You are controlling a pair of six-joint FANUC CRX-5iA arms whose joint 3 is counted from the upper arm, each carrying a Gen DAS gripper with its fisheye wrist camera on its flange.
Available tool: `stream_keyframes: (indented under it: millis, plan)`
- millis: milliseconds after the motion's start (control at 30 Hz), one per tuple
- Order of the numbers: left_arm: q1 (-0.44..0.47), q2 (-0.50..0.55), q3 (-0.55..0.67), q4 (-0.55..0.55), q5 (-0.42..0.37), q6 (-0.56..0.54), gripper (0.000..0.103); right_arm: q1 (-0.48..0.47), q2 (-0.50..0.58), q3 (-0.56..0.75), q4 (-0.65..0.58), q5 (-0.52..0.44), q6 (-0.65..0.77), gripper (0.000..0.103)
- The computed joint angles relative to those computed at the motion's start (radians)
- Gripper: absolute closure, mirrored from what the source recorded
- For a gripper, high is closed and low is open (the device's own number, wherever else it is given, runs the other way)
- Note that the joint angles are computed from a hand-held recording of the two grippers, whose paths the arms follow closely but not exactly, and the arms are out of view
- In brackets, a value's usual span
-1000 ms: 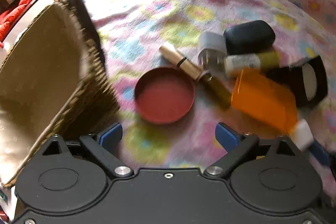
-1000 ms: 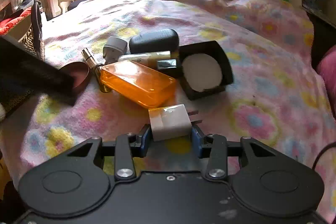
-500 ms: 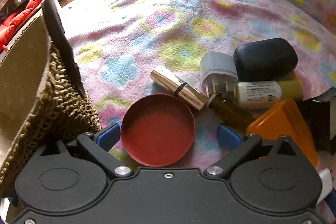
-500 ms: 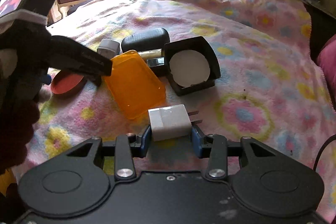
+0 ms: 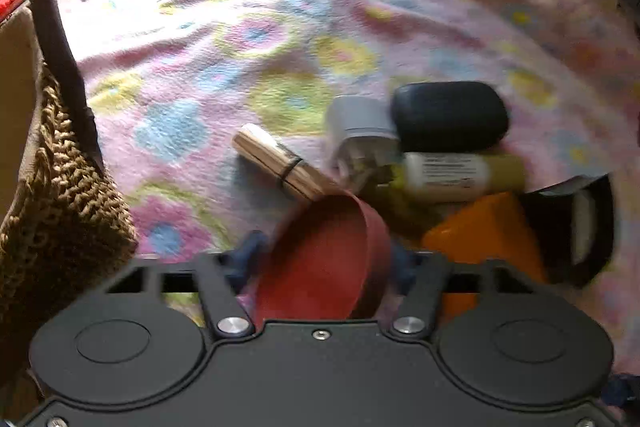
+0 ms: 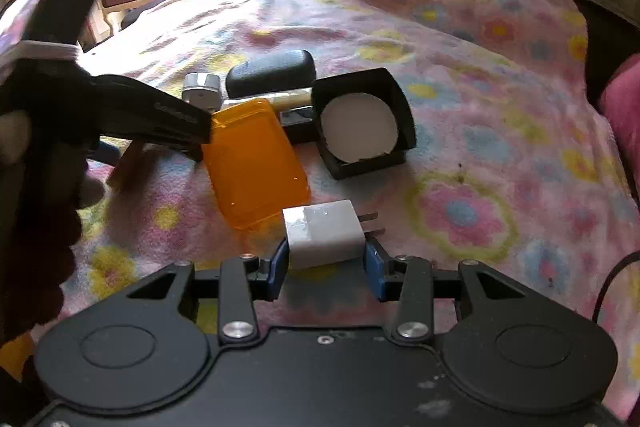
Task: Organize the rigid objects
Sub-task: 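Close the left tool on the red round lid and lift it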
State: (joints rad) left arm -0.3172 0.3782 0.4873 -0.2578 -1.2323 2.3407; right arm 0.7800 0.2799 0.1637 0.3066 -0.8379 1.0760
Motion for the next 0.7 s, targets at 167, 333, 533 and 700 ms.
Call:
stream_keyframes:
  millis: [167, 333, 533, 700]
  plan:
    - [-0.049, 0.035, 0.071, -0.091, -0.093, 0.016, 0.037, 0.004, -0.001, 0.005, 0.034, -0.028, -0.031, 0.063]
    - [-0.041, 0.010, 0.034, -0.089, -0.073, 0.038, 0.018, 0.011, -0.010, -0.006, 0.054, -0.029, -0.045, 0.063]
    - [-0.036, -0.005, 0.005, -0.047, -0.050, 0.034, 0.010, 0.019, -0.003, 0.004, 0.046, -0.045, -0.023, 0.063]
    - [-0.031, -0.006, -0.020, 0.037, -0.005, -0.030, 0.010, 0.020, -0.005, 0.006, 0.048, -0.049, -0.008, 0.063]
